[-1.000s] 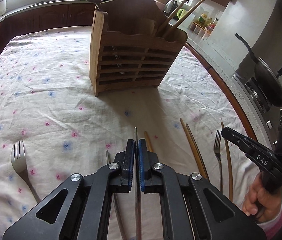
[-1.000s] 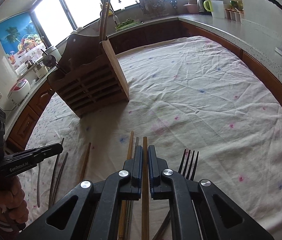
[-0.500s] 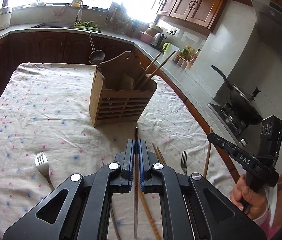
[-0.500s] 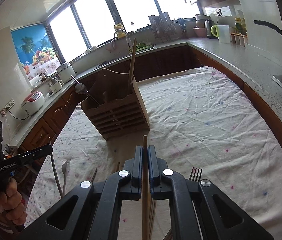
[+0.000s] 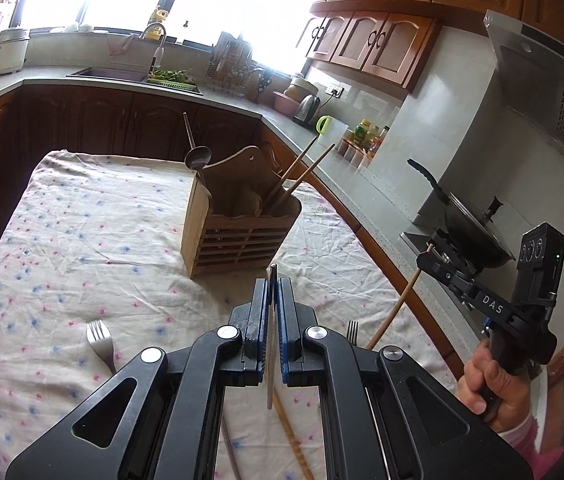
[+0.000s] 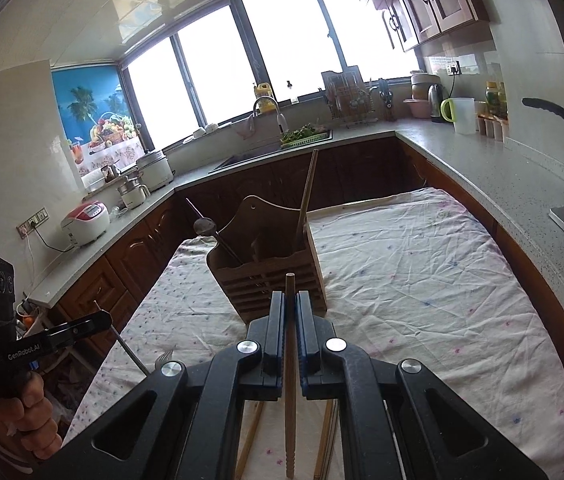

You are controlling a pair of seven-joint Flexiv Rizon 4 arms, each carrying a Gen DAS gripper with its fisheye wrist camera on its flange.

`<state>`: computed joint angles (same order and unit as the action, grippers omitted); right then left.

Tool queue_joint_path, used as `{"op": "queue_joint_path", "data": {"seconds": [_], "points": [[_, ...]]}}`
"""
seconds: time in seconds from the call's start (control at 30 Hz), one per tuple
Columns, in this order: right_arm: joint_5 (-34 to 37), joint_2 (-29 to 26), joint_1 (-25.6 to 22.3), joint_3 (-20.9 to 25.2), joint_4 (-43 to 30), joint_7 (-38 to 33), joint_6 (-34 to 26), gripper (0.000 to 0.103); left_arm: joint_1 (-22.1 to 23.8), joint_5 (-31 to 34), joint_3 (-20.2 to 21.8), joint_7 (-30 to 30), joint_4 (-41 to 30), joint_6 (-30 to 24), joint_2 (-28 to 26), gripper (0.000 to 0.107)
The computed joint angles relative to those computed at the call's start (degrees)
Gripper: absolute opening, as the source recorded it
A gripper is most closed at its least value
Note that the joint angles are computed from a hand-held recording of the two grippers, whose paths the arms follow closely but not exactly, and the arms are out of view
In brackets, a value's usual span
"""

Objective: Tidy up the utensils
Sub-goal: 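Lift both held chopsticks and carry them over the wooden holder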

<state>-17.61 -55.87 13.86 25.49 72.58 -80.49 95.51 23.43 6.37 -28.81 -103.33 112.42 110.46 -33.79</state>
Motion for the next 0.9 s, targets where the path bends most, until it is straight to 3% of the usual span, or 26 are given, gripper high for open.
{"op": "queue_joint_path", "data": {"seconds": [0.57,0.9], "points": [[-0.93,-2.67,-0.01,2.43,-6.01,-0.97,0.03,0.005,-0.82,1.24,2.1,-2.22,-2.76,2.42,0.37,0.003],[-1.07,-8.35,2.73,5.74,-21.34,-5.4,-3.14,0.005,-4.43,-0.88,6.73,-0.32,-11.19,2.49,-0.43,0.003]]}}
